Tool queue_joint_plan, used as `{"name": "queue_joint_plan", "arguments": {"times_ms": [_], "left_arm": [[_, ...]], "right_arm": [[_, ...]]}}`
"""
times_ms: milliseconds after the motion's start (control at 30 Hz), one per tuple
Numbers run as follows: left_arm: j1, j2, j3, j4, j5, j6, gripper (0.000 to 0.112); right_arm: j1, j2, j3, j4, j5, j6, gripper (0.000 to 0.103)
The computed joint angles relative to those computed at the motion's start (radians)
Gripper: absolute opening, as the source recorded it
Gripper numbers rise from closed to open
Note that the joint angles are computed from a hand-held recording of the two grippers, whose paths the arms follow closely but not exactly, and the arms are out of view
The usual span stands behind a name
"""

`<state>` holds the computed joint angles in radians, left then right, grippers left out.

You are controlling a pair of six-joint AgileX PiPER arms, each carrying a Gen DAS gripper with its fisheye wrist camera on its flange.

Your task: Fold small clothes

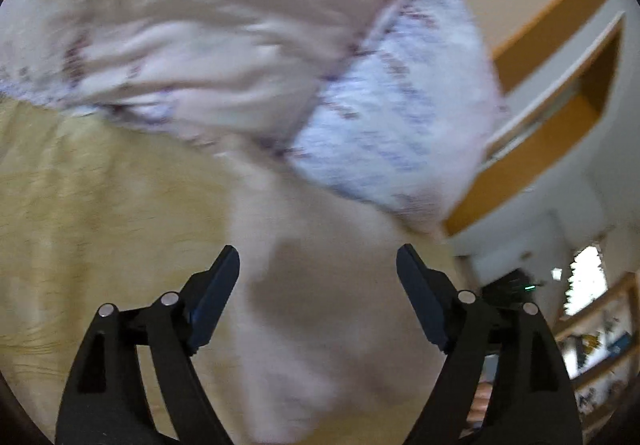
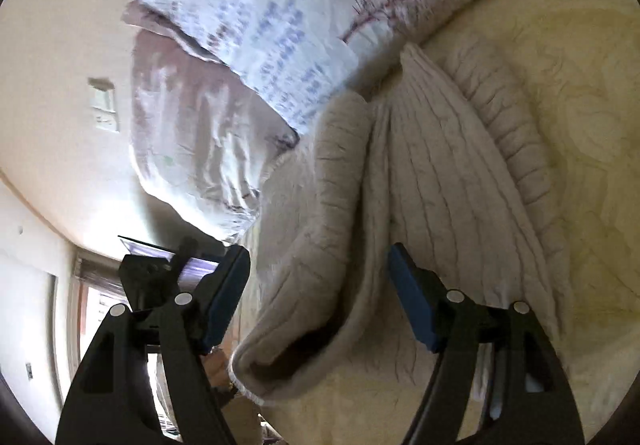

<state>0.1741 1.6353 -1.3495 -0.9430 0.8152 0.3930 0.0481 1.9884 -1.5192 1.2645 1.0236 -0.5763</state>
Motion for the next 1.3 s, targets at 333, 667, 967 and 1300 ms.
{"name": "queue_joint_plan", "arguments": {"times_ms": [333, 667, 967, 1300], "left_arm": [[-0.037, 0.11, -0.038, 0.054, 0.048, -0.038, 0.081], [0.007, 0.084, -0.028, -0.009, 0.082, -0.011, 0.086], [-0.06, 0.095, -0.036, 0.006, 0.093, -0.023, 0.086], [-0.114, 0.082, -0.001, 0.002, 0.097, -0.018, 0.086]], "right_arm": [[0.083, 0.098, -0.187, -0.155, -0.098, 0.167, 0.031], [0.225, -0.183, 0.002, -0.481, -0.494, 0.044, 0.015], [0.142, -0.222, 0.065, -0.504, -0.544, 0.052, 0.015], [-0.025, -0.16, 0.121, -0.25, -0.46, -0.028, 0.038]]}}
